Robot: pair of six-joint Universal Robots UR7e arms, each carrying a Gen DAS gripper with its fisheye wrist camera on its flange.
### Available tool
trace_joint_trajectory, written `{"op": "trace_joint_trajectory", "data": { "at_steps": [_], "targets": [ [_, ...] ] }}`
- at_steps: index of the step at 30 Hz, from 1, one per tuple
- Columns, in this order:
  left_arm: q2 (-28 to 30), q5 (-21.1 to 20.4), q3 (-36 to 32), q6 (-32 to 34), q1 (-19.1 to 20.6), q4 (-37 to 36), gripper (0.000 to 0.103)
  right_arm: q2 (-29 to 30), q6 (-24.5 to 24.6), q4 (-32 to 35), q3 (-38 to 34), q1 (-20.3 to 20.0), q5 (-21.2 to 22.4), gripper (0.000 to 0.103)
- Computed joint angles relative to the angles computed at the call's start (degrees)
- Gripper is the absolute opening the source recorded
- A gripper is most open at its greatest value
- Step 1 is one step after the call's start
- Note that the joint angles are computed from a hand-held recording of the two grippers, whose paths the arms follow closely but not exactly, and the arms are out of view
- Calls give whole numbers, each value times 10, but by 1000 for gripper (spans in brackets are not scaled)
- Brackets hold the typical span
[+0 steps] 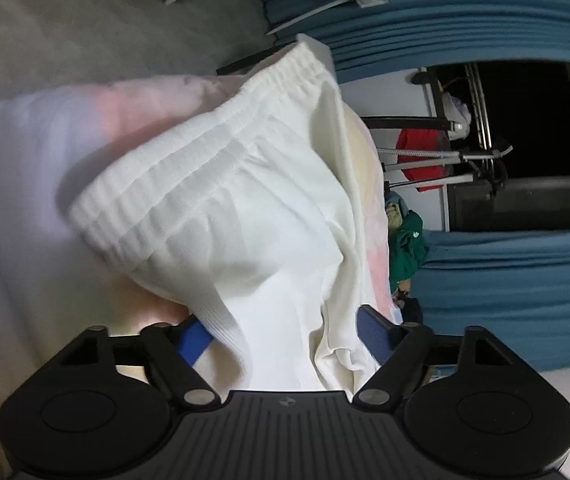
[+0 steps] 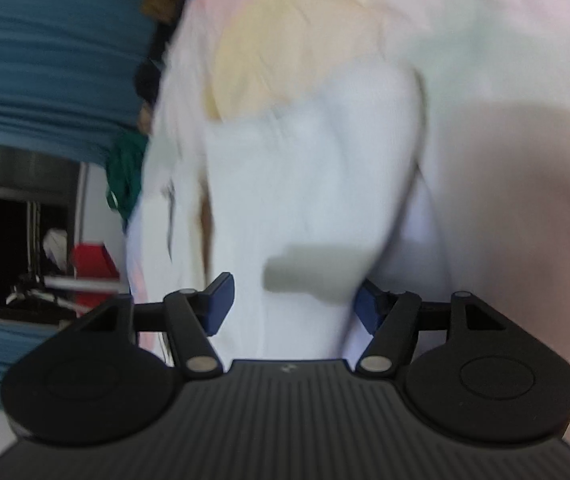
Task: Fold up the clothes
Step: 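Close the left gripper on the ribbed waistband while the right gripper grasps the leg end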
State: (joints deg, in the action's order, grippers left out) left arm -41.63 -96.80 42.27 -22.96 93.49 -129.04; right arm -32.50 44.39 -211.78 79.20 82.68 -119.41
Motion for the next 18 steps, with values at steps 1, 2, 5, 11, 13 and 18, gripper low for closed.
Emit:
{"op": "trace_joint_trajectory", "data": {
  "at_steps": [1,2,5,11,13,18],
  "targets": [
    [-1,-1,1,6,-1,-3,76,10,-23,-21,-16,0,-6,66],
    [-2,-2,3,12,-2,-7,76,20,-46,-43,-33,0,-9,66],
    [-8,-17,17,9,2,-25,76,54,-132,-133,-86,1,0,66],
    [-6,-31,16,-4,8,-29,71,75,-214,-155,-128,3,-11,66],
    [-4,-10,7,1,3,-12,67,65,-203,-113,-118,4,-48,67],
    [3,38,-16,24,-8,39,65,30,-146,-16,-68,9,-121,66]
  ]
}}
